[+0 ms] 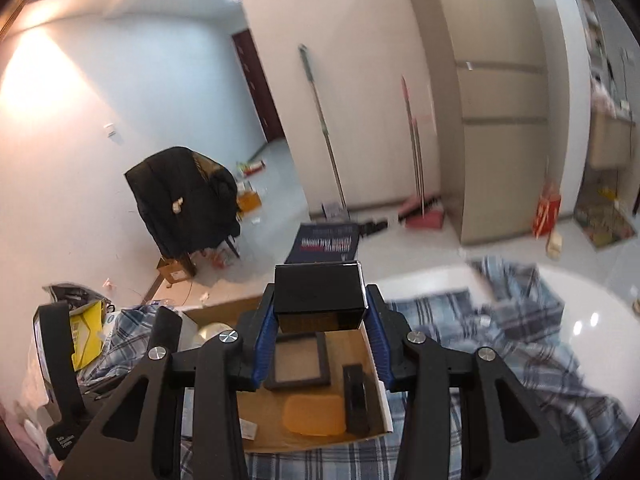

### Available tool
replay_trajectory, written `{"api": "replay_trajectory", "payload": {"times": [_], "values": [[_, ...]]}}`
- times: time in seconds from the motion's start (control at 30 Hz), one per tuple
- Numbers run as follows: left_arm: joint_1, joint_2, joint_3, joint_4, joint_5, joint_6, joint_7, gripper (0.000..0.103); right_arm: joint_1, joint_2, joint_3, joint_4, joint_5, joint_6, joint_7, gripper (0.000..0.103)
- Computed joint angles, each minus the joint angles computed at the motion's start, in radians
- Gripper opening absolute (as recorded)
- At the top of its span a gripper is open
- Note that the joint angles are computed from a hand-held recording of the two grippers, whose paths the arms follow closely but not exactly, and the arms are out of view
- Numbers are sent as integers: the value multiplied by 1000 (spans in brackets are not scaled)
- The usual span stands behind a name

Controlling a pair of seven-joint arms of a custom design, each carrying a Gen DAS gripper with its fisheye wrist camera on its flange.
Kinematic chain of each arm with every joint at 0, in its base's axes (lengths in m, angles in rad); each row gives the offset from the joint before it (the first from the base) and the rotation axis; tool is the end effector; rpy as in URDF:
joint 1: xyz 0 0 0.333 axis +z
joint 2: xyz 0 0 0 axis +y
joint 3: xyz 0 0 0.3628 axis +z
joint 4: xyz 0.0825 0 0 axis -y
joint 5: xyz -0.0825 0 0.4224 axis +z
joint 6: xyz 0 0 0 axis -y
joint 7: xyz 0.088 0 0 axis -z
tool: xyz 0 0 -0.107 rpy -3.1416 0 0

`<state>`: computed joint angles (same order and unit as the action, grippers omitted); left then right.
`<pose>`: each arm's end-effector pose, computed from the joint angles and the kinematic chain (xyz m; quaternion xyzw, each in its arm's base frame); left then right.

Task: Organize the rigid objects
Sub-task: 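Carry the black case and black pen over the cardboard box with both grippers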

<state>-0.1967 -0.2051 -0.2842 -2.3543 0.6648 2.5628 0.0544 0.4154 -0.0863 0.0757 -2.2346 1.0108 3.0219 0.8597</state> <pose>0.4621 -0.2573 0.4729 -0.8249 0.4692 -0.2332 0.2122 0.5314 0.2136 0.5098 -0.7051 0.5485 -0.1317 0.4297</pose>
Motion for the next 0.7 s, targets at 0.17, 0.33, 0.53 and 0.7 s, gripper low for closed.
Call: {"api": "replay_trajectory", "payload": {"times": [0.17, 0.33, 0.53, 0.7], "values": [[-4, 40, 1, 15, -3, -16, 24, 15, -16, 6, -6, 5, -1, -36, 0, 40], [-15, 65, 12, 26, -2, -32, 40, 15, -28, 12, -3, 9, -42, -48, 47, 40], [-26, 77, 17, 40, -15, -49, 73, 15, -36, 23, 7, 8, -104, -50, 96, 40], [-23, 47, 23, 28, -35, -38, 80, 22, -27, 15, 10, 1, -104, -49, 82, 40]]}}
